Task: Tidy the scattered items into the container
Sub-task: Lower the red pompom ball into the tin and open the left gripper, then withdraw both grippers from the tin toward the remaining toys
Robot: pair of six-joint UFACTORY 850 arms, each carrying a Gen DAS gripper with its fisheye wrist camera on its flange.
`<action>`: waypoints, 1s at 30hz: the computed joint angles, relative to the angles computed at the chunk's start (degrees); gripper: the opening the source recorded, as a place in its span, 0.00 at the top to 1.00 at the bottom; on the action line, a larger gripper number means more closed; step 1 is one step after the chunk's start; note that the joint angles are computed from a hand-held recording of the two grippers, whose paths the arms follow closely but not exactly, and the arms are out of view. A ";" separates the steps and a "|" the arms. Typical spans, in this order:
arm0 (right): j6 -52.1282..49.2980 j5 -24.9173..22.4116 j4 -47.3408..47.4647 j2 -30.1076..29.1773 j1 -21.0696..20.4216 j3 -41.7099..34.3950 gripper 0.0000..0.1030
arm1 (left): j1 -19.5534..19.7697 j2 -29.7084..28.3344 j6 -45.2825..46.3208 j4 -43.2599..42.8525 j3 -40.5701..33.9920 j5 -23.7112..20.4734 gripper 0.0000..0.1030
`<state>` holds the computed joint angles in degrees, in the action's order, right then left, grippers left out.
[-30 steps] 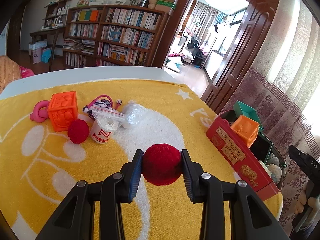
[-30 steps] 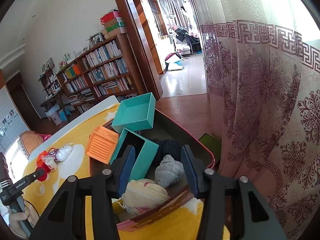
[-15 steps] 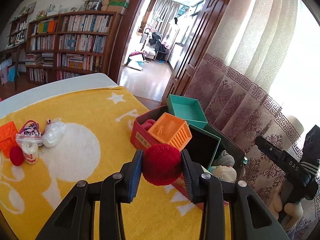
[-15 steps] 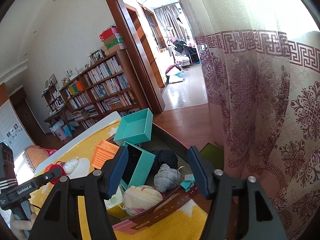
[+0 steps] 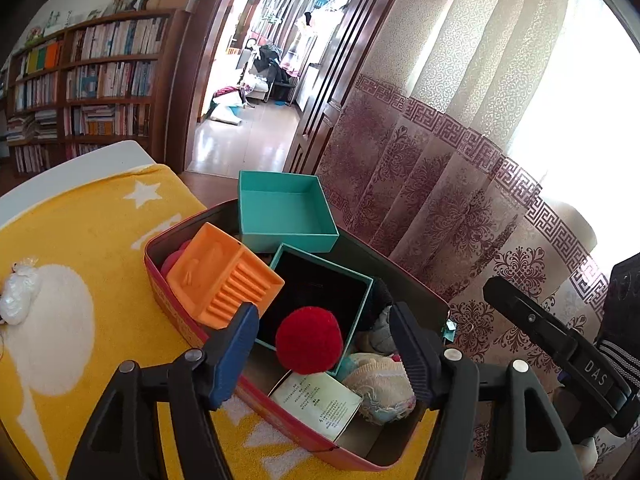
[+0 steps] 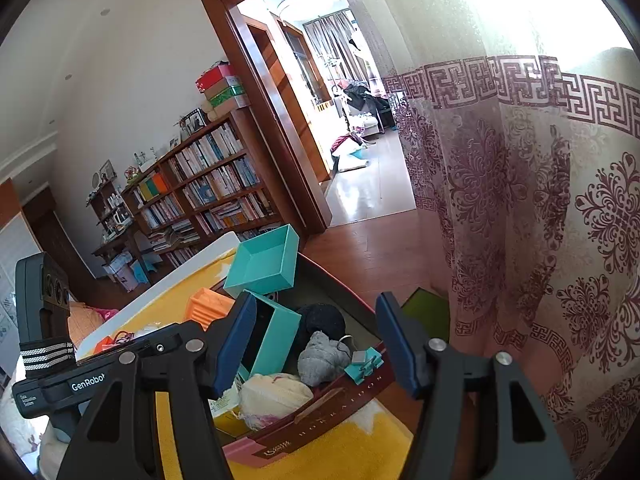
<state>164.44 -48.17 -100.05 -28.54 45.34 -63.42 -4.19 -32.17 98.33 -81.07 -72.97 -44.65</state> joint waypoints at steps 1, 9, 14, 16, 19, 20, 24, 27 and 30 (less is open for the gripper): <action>0.11 0.34 -0.23 -0.11 -0.02 -0.04 0.36 | 0.12 -0.07 0.13 0.07 0.09 -0.29 0.33; -0.01 2.76 -0.83 -1.54 -0.23 -1.66 0.36 | 3.43 -1.23 -2.39 0.00 -0.08 -0.29 0.33; -1.75 3.77 -0.83 -2.82 0.14 -3.93 0.36 | 5.99 -1.63 -3.27 0.14 -0.24 0.83 0.33; -2.86 4.17 -0.92 -3.45 0.35 -5.15 0.36 | 7.19 -1.72 -3.46 -0.26 -0.31 0.84 0.33; -4.71 4.94 -1.16 -4.64 0.66 -7.39 0.36 | 8.85 -1.78 -3.54 -0.94 -0.43 1.01 0.33; -5.06 5.30 -1.47 -4.96 0.75 -7.94 0.36 | 9.45 -1.83 -3.74 -1.05 -0.53 1.01 0.33; -7.92 7.78 -2.25 -7.26 1.02 -11.90 0.36 | 12.25 -2.27 -4.62 -1.82 -1.04 0.88 0.33; -10.61 10.95 -2.58 -9.58 1.00 -15.72 0.35 | 14.53 -2.65 -5.00 -2.94 -1.29 1.45 0.24; -13.21 15.13 -3.26 -12.19 0.80 -19.83 0.35 | 17.15 -3.51 -6.18 -3.06 -2.12 1.34 0.24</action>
